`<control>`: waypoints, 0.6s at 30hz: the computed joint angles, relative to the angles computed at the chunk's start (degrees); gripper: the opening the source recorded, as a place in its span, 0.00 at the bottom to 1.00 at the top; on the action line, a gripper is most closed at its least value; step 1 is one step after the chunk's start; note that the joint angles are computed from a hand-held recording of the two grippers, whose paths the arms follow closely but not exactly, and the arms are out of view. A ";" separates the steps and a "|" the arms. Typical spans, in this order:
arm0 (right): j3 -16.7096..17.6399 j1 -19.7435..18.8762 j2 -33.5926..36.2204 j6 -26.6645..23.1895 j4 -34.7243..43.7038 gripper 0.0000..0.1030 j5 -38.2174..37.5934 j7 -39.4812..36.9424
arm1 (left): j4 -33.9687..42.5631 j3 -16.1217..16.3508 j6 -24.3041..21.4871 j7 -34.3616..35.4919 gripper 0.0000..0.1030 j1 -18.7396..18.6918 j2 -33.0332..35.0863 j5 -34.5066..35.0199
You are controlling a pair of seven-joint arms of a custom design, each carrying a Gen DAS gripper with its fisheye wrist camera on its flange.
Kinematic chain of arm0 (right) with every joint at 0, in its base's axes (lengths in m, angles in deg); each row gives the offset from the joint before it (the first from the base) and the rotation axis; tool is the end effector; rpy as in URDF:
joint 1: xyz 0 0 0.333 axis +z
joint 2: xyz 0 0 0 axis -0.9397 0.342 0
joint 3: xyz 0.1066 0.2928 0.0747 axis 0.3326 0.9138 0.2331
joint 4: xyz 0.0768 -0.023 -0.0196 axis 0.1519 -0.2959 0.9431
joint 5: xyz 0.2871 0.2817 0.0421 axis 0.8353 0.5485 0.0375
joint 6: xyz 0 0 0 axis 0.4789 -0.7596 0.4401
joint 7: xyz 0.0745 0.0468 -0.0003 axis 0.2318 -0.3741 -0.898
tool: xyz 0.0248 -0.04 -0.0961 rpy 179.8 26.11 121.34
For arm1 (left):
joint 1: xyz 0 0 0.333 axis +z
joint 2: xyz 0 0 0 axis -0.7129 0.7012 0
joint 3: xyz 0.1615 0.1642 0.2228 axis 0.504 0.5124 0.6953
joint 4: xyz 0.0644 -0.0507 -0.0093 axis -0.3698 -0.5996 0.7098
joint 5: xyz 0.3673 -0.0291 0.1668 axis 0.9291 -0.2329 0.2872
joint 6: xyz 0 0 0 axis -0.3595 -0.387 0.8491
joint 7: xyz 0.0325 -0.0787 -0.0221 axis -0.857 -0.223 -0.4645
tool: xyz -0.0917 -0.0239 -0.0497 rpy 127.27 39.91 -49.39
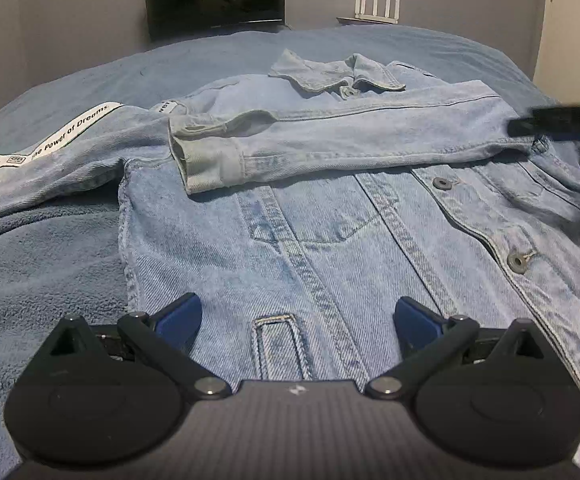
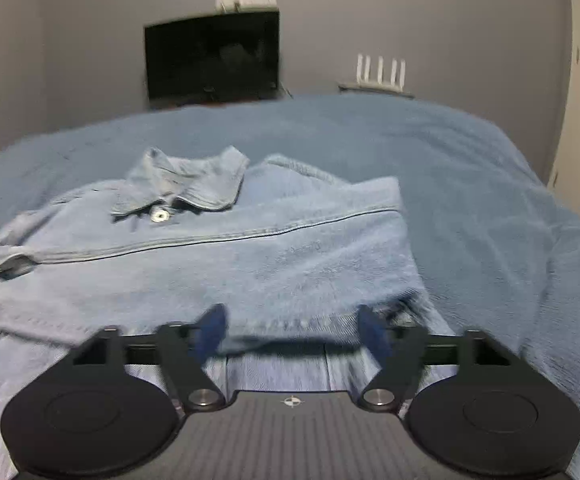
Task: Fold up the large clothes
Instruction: 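Move the left tool to the other sleeve cuff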
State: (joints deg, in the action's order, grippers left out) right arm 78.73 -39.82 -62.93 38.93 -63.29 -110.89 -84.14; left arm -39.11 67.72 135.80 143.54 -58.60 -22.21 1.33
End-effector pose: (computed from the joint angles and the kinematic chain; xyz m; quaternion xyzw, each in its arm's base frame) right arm 0.5761 0.3344 0.4640 -0.4608 0.7505 -0.4095 0.2380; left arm 0.6664 -0.2877 0.4597 -0.4216 0.8160 -0.3511 0.1822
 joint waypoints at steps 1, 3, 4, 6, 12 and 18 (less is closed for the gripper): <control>0.45 0.85 -1.73 -0.94 -2.08 0.86 -0.63 0.94 | 0.15 -0.21 -0.16 0.16 1.00 0.18 0.06 -0.20; 1.69 1.44 -4.46 -1.80 -4.65 0.99 -0.25 0.81 | 0.72 -0.50 -0.13 0.42 1.00 0.48 0.38 -0.65; 2.54 1.85 -5.84 -2.48 -6.42 1.00 -0.19 1.49 | 1.03 -0.18 0.10 -0.05 1.00 0.32 0.48 -0.59; 4.13 2.27 -8.07 -3.29 -9.24 1.00 0.27 3.38 | 1.70 0.98 0.65 -1.96 1.00 -0.24 0.51 -0.07; 5.62 1.75 -7.80 0.26 -9.02 1.00 -0.84 6.43 | 6.32 13.07 4.89 -17.74 1.00 -5.98 1.25 10.16; 5.25 1.41 -6.57 4.61 -8.19 1.00 -1.27 5.98 | 18.82 31.61 5.99 -37.18 1.00 -11.80 9.62 24.06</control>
